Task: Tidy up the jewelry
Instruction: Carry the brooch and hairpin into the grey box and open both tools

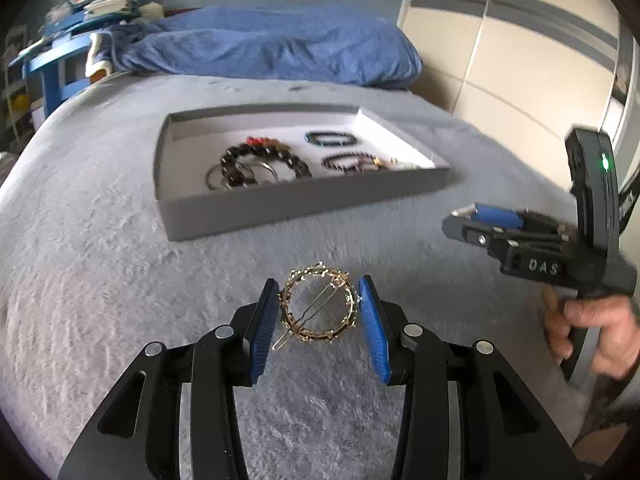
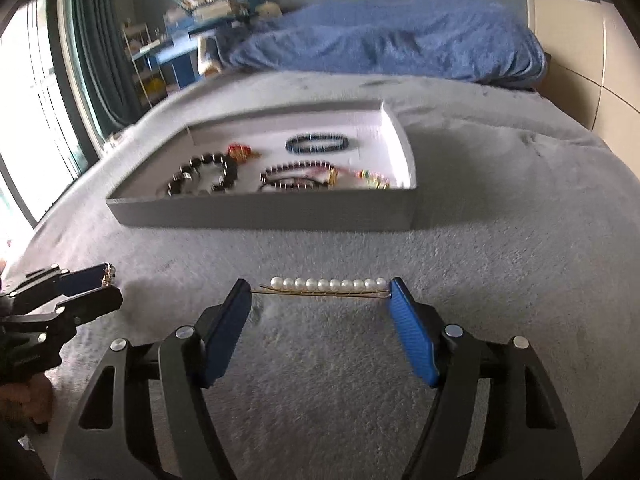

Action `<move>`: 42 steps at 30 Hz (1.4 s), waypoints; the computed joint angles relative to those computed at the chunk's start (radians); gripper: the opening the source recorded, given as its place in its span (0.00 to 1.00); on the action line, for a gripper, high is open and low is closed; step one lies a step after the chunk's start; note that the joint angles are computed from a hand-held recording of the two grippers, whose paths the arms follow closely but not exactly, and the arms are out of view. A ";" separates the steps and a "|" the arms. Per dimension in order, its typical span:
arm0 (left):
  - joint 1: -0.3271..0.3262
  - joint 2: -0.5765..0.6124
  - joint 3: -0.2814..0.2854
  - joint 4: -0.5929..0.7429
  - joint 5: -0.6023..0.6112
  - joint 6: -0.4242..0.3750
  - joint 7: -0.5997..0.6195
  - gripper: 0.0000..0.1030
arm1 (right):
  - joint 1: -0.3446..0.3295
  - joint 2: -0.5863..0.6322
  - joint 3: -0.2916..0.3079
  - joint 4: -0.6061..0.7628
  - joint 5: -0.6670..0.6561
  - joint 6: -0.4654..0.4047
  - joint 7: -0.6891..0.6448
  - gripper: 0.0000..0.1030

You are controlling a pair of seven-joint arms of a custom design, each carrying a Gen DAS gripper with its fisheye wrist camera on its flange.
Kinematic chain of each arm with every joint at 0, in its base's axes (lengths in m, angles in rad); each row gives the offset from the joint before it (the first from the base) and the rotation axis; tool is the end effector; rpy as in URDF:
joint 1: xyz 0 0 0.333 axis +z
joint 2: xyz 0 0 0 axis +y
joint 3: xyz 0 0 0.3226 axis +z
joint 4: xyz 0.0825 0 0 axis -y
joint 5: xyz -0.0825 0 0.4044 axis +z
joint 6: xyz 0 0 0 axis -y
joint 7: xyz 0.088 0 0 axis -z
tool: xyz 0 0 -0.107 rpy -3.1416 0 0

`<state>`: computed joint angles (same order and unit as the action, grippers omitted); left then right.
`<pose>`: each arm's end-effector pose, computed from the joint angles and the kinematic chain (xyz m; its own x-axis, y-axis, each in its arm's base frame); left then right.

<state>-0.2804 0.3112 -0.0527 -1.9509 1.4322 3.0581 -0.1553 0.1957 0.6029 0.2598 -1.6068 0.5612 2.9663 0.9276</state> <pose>0.5766 -0.2799 0.3578 -0.0743 -0.9798 0.1857 -0.6653 -0.0901 -0.7411 0.7086 0.2652 0.3576 0.5097 -0.8480 -0.1453 -0.6383 -0.2595 -0.7247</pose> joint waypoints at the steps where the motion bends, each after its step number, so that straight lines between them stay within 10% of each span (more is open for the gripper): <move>1: -0.004 -0.003 0.009 0.003 0.033 0.007 -0.041 0.41 | -0.028 -0.002 0.034 -0.007 0.023 0.015 -0.029 0.68; 11: 0.048 0.001 -0.025 0.083 0.212 -0.039 -0.201 0.41 | -0.176 0.027 0.254 0.017 0.222 0.113 -0.289 0.68; 29: 0.047 0.128 0.001 0.252 0.228 -0.155 -0.266 0.41 | 0.095 0.215 -0.023 0.358 -0.036 0.024 -0.022 0.68; 42: 0.013 0.190 0.053 0.278 -0.144 -0.114 0.083 0.41 | 0.171 0.320 -0.144 0.531 -0.225 -0.112 0.214 0.68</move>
<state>-0.2674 0.5011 0.0006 -1.6725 1.2878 2.9441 -0.0719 0.3668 0.9233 0.1162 -1.0758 0.3365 2.8541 1.1420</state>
